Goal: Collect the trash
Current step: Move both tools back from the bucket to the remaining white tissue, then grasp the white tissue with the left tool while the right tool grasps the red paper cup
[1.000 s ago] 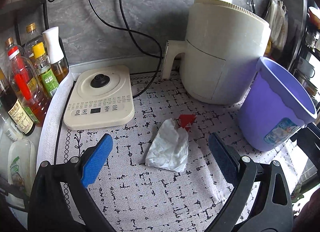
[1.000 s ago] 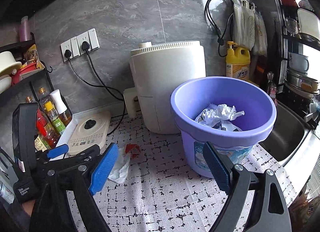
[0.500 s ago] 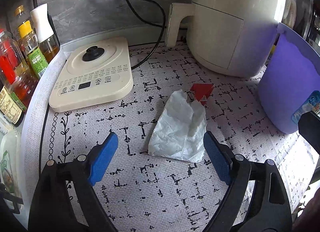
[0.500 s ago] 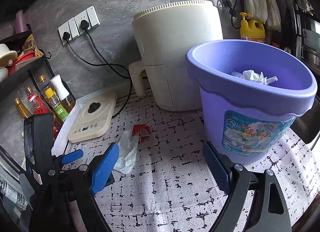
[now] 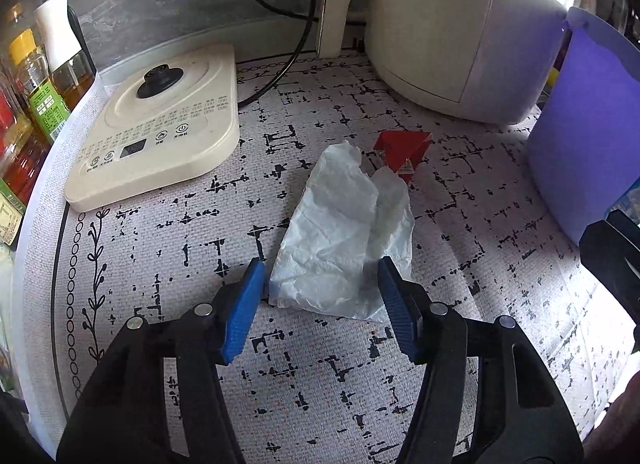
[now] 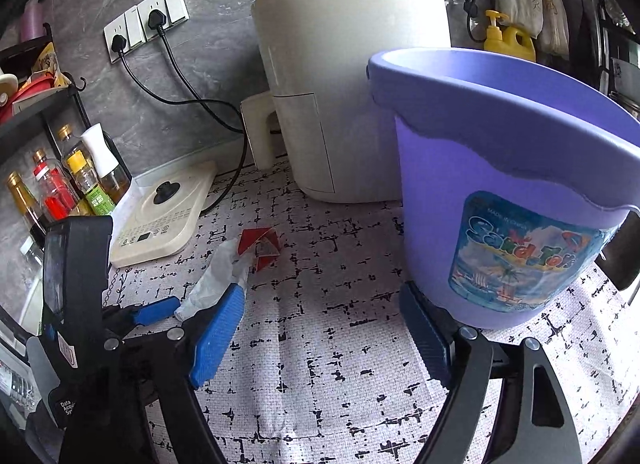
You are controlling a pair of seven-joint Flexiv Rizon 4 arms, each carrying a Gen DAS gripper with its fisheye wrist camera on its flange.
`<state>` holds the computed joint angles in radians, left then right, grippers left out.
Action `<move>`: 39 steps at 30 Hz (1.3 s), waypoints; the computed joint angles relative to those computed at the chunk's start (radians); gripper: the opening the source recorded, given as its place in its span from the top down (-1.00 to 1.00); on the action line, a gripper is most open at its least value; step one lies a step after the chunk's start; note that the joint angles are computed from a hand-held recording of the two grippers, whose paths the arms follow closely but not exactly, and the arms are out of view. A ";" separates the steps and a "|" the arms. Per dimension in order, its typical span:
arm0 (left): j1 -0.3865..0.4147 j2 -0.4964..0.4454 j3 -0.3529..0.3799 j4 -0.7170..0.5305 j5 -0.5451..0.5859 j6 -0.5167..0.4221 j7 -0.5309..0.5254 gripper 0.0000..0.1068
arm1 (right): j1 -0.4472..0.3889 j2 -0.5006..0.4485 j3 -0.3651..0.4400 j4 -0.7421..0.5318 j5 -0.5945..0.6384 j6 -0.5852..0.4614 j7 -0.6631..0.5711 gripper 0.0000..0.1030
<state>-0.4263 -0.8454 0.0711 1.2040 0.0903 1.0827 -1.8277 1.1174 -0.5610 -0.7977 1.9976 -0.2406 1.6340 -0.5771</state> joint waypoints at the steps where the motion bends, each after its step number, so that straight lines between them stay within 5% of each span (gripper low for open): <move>1: -0.003 -0.004 0.005 -0.007 0.003 0.000 -0.005 -0.08 | -0.007 0.000 0.008 -0.005 -0.002 -0.008 -0.002 -0.52; 3: -0.010 -0.011 0.015 -0.017 0.012 0.004 -0.014 0.06 | -0.026 0.002 0.029 -0.014 -0.014 -0.020 -0.003 -0.49; 7: -0.014 -0.013 0.024 -0.026 0.022 -0.005 -0.027 0.84 | -0.080 0.004 0.086 -0.040 -0.054 -0.030 -0.007 -0.39; 9: -0.015 -0.004 0.031 -0.011 0.028 0.011 -0.044 0.89 | -0.107 0.004 0.113 -0.055 -0.076 -0.030 -0.006 -0.37; 16: -0.063 0.048 0.151 0.047 0.115 0.086 -0.234 0.91 | -0.228 -0.014 0.250 -0.132 -0.144 -0.044 -0.018 -0.26; 24: -0.045 0.052 0.169 0.025 0.176 0.027 -0.330 0.90 | -0.384 -0.057 0.436 -0.254 -0.218 -0.073 -0.051 -0.15; 39: -0.007 0.027 0.153 -0.062 0.252 -0.053 -0.424 0.90 | -0.549 -0.161 0.627 -0.452 -0.258 -0.195 -0.085 0.01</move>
<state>-0.4333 -0.8187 0.2237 1.1424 0.3428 1.0295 -2.2518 0.5689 -0.7221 -0.1705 1.5453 -0.4990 1.4392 -0.6616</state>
